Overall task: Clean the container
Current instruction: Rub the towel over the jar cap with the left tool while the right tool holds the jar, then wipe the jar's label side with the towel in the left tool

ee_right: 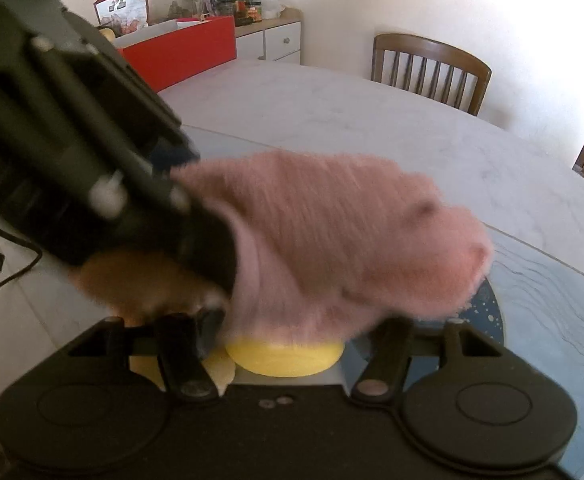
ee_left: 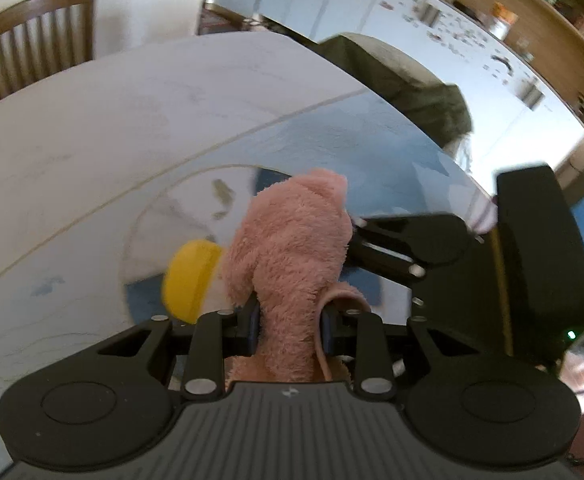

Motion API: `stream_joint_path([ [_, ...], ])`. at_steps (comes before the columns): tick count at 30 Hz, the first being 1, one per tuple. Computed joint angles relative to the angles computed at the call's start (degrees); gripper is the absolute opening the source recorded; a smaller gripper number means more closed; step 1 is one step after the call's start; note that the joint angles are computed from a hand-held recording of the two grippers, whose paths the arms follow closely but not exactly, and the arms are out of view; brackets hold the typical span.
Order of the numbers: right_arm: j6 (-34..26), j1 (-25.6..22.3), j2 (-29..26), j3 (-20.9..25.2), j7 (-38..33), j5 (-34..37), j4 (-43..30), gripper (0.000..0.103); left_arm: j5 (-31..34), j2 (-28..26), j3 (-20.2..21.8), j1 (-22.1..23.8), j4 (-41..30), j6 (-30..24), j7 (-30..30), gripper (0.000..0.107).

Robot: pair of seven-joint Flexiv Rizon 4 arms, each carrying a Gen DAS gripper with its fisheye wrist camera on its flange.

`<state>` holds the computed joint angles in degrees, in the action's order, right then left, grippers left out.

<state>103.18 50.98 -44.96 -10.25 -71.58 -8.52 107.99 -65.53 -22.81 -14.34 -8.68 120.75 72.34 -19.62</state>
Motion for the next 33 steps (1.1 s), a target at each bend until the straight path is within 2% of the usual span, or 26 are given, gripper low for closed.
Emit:
stream_joint_path([
  [3, 0.13, 0.53, 0.47, -0.06, 0.1, 0.38, 0.72, 0.062, -1.55, -1.58, -0.17, 0.12, -1.23, 3.03, -0.6, 0.027],
  [6, 0.16, 0.73, 0.12, -0.17, 0.37, 0.72, 0.48, 0.062, -1.76, -2.45, -0.1, 1.34, -2.03, 2.85, -2.91, 0.027],
  [9, -0.85, 1.74, 0.17, -1.11, 1.68, 1.68, 0.75, 0.063, -1.78, -2.5, -0.19, 1.46, -1.74, 5.28, -3.08, 0.027],
  [14, -0.72, -5.69, -0.15, 7.14, 4.26, 0.37, -0.8, 0.063, 0.83, -2.3, 0.26, 3.19, -0.57, 3.94, -6.04, 0.027],
  [17, 1.11, -8.84, 0.02, 10.12, 4.86, -0.35, -0.78, 0.064, 1.96, -2.46, 0.46, 3.43, 0.42, 4.38, -7.72, 0.027],
  [21, -0.28, -12.27, -0.76, 13.26, 5.3, -2.52, -2.66, 0.065, 8.08, -2.97, 2.17, 3.72, 1.29, 3.97, -13.99, 0.027],
  [23, -0.57, -12.18, -1.05, 13.14, 5.45, -3.16, -3.02, 0.065, 7.07, -1.75, -0.04, 5.65, 2.55, 3.98, -12.19, 0.027],
  [26, -0.1, -9.38, -1.16, 10.03, 5.65, -2.9, -2.81, 0.064, 0.83, 1.27, -2.84, 7.1, 3.84, 2.19, -6.15, 0.027],
  [30, 0.89, -6.63, -0.74, 7.25, 4.27, -2.96, -1.95, 0.063, -6.47, 4.63, -3.44, 5.26, 3.8, -0.96, 2.26, 0.027],
  [33, 1.82, -4.19, -0.68, 4.76, 2.22, -2.79, -1.4, 0.062, -5.31, 4.75, -2.25, 2.87, 2.77, -3.09, 4.7, 0.027],
])
